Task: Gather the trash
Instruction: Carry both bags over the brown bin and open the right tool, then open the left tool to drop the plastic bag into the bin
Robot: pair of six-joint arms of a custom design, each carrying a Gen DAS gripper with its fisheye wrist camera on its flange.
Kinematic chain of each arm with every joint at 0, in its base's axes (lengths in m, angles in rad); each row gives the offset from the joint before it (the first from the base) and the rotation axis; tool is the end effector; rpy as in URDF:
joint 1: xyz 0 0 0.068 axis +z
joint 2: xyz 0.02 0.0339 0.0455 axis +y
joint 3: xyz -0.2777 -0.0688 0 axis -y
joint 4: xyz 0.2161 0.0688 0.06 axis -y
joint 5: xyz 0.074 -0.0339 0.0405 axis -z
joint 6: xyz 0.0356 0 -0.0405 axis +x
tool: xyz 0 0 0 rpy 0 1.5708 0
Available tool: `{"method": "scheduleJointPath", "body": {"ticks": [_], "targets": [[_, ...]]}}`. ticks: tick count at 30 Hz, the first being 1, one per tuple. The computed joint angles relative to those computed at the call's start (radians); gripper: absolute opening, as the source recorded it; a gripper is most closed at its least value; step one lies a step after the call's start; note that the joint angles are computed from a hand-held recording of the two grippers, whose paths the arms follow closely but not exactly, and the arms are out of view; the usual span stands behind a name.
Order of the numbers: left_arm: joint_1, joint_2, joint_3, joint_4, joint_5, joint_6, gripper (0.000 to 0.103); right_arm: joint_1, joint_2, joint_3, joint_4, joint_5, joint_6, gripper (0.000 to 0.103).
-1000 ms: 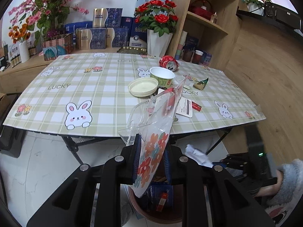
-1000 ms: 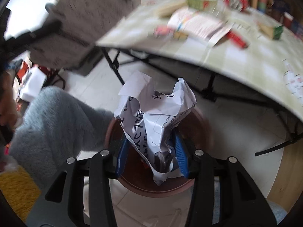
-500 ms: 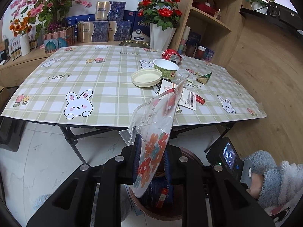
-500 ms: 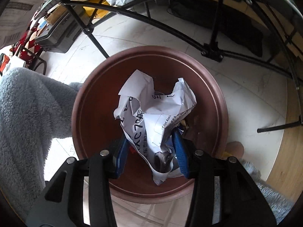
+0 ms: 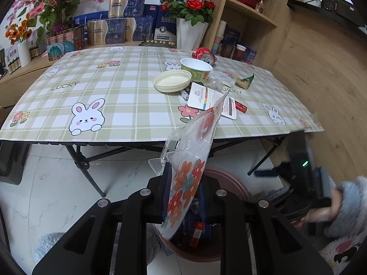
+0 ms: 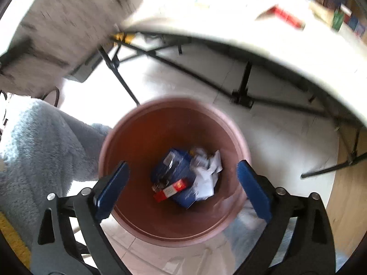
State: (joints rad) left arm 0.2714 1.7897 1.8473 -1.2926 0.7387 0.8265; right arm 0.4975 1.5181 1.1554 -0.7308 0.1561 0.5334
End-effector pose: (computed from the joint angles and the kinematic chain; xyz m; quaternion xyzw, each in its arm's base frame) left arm 0.3202 0.0642 0.3622 0.3099 0.8677 -0.2223 0.3187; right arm 0.2477 0.1282 0.2733 0.0358 0.9682 0.0503 0.2424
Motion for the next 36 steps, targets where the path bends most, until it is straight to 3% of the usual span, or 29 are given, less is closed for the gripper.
{"method": "scheduleJointPath", "body": {"ticks": [10,12,20,31,36], "targets": [[-0.053,-0.083,-0.189,0.092,-0.063,0.071,0.017,-0.037,-0.194,0.102,-0.111,0.144,0.006,0.097],[-0.056,-0.087,-0.202,0.075,-0.063,0.098,0.010,-0.045,-0.221,0.101,-0.116,0.155,0.018,0.097],[-0.075,-0.125,-0.256,0.033,-0.071,0.197,0.009,-0.056,-0.312,0.083,-0.134,0.194,0.062,0.097],[-0.173,-0.024,-0.294,0.019,-0.193,0.134,0.009,-0.103,-0.398,0.037,-0.140,0.200,0.108,0.097],[-0.217,0.009,-0.323,0.067,-0.261,0.087,0.009,-0.128,-0.399,0.033,-0.144,0.186,0.104,0.097]]}}
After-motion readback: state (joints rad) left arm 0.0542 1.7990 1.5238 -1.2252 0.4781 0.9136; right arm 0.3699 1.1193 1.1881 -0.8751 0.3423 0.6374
